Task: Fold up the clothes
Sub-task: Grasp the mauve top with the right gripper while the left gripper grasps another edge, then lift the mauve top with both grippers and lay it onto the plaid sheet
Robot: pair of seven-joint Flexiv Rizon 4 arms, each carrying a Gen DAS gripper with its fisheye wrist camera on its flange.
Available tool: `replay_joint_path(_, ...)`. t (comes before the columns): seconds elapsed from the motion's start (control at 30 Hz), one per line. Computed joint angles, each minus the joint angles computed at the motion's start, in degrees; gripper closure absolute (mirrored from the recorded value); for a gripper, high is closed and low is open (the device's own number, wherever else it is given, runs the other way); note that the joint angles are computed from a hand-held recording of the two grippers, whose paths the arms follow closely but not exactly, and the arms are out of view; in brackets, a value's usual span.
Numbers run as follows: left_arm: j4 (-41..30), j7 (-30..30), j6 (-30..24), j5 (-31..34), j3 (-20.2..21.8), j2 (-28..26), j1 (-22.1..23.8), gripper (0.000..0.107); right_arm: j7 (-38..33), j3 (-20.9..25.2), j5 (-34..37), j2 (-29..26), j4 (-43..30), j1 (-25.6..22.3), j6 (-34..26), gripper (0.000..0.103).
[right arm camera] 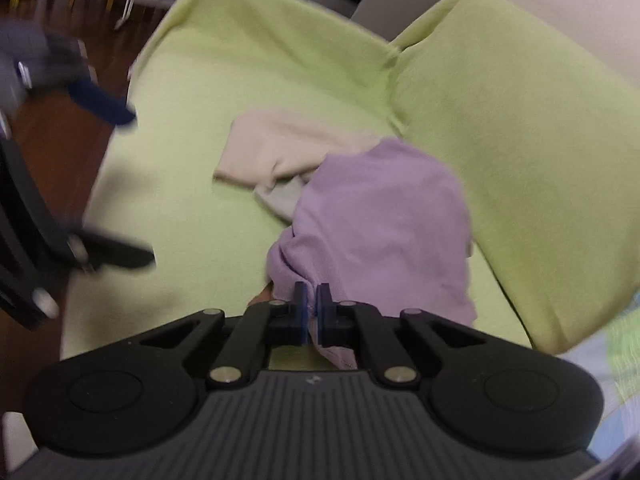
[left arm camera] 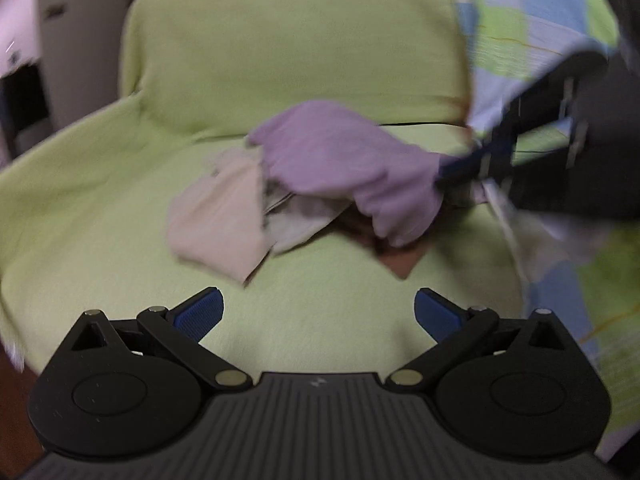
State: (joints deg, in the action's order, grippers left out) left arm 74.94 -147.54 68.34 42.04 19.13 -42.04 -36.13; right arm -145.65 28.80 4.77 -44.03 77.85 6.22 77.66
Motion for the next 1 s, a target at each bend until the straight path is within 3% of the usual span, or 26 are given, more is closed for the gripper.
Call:
replay_joint_path(0.23, -5.4, 9.5, 4.3, 1.0, -0.8, -1.8, 0.5, 0.004, -8.6, 10.2, 11.7, 10.0, 3.3, -15.8, -6.4, 0.101)
replay_joint_path(0.37, -9.2, 14.3, 5.5, 0.3, -0.7, -3.9, 0.0, 0.004, -14.2, 12.5, 18.8, 15.4, 5.9, -22.6, -11.2, 0.101)
replay_joint_path(0.43, -11.1, 19.2, 6.4, -1.5, -2.6, -5.5, 1.0, 0.005, -16.2, 12.8, 23.0, 18.6, 7.8, -26.1, -14.5, 0.101)
replay_joint_path(0.53, -13.0, 24.8, 6.3, -4.9, -4.3, -7.3, 1.7, 0.023, -14.7, 10.7, 26.0, 21.4, 8.1, -27.3, -18.0, 0.101)
replay_joint_path(0.63, -14.0, 30.4, 6.1, -8.6, -6.3, -8.4, 2.4, 0.054, -14.3, 8.1, 28.1, 23.1, 9.3, -27.4, -19.5, 0.101)
replay_joint_path(0.67, -14.3, 33.0, 5.5, -9.5, -7.1, -8.6, 2.4, 0.07, -14.2, 7.1, 28.5, 23.5, 9.6, -27.2, -19.6, 0.101)
replay_joint_path(0.7, -14.6, 35.6, 4.8, -10.4, -7.7, -8.7, 2.4, 0.095, -14.1, 6.2, 29.1, 23.7, 9.7, -26.8, -19.7, 0.101)
replay_joint_path(0.73, -15.0, 37.8, 4.1, -11.2, -8.0, -8.8, 2.2, 0.104, -14.2, 5.4, 29.5, 23.7, 9.4, -26.3, -19.8, 0.101)
replay_joint_path(0.9, -17.2, 37.0, 2.4, -10.3, -1.7, -7.5, -2.2, 0.105, -18.3, 3.3, 35.8, 24.9, 7.1, -26.2, -19.2, 0.101)
replay_joint_path(1.0, -20.9, 39.8, 2.3, -10.3, -2.9, -5.5, -2.0, 0.105, -21.5, 2.4, 40.9, 26.0, 5.1, -27.0, -19.1, 0.101)
